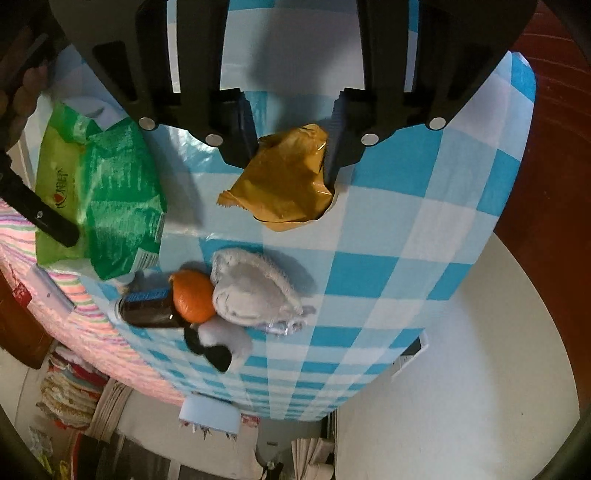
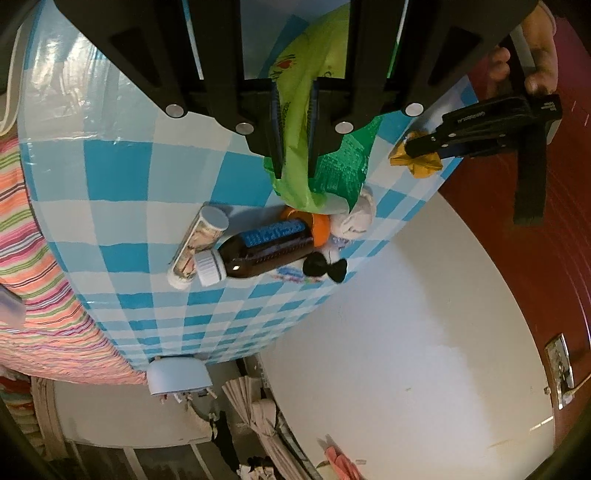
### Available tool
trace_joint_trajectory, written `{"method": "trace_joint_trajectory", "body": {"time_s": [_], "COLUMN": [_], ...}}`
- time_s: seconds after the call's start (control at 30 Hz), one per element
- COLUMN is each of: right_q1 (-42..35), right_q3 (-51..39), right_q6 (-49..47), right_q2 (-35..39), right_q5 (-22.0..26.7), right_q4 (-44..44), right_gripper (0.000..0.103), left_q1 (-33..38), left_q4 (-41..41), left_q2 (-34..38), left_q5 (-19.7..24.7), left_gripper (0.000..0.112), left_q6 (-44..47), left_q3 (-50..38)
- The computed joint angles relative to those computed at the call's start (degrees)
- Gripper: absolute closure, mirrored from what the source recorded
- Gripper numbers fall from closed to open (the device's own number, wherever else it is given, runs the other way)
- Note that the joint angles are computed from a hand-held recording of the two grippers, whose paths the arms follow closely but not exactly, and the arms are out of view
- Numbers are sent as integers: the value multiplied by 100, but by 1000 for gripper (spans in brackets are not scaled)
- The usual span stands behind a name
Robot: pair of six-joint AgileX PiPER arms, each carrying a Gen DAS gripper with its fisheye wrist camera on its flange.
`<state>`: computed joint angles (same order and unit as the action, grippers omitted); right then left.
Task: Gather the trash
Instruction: 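Carry the yellow wrapper and green wipe pack over the white bin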
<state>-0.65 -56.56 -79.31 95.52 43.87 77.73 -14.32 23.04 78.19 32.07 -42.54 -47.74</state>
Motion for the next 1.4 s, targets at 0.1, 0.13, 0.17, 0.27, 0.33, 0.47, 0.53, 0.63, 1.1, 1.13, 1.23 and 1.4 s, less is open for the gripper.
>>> {"method": "trace_joint_trajectory", "body": {"time_s": [0.1,0.13,0.17,0.27,0.33,0.47,0.53,0.63,1.1,1.13,1.23,1.4], "right_q1": [-76,-92,-105,-179,-237,-378,-409,-460,-925,-966,-1114,-1354], "right_q3": [14,12,10,79,109,163,160,165,191,198,196,189], "right_q6": [-53,-55,-57,-169,-242,-414,-436,-447,-456,-461,-459,-451], "right_q2": [-22,-28,-34,-101,-138,-222,-228,-234,-342,-356,-370,-384], "right_q5": [23,30,31,5,15,111,138,165,376,389,463,570], "right_q4": [79,78,71,172,259,426,444,459,477,479,453,437], "right_gripper": [92,92,92,92,92,92,92,92,92,92,92,92], "left_q1": [-51,-50,-60,-134,-185,-337,-458,-546,-921,-962,-1085,-1278], "left_q4": [69,87,107,228,273,418,532,554,604,610,624,623], "left_q2": [-42,-30,-10,34,32,42,59,106,374,404,503,698], "left_q5": [-16,-37,-45,-68,-80,-49,-6,-9,13,21,55,92], "left_gripper": [82,82,82,82,82,82,82,82,82,82,82,82], "left_q6": [-139,-161,-186,-316,-369,-478,-598,-622,-668,-675,-679,-668], "left_q3": [-33,-53,-76,-104,-123,-206,-246,-296,-673,-714,-844,-1058]}}
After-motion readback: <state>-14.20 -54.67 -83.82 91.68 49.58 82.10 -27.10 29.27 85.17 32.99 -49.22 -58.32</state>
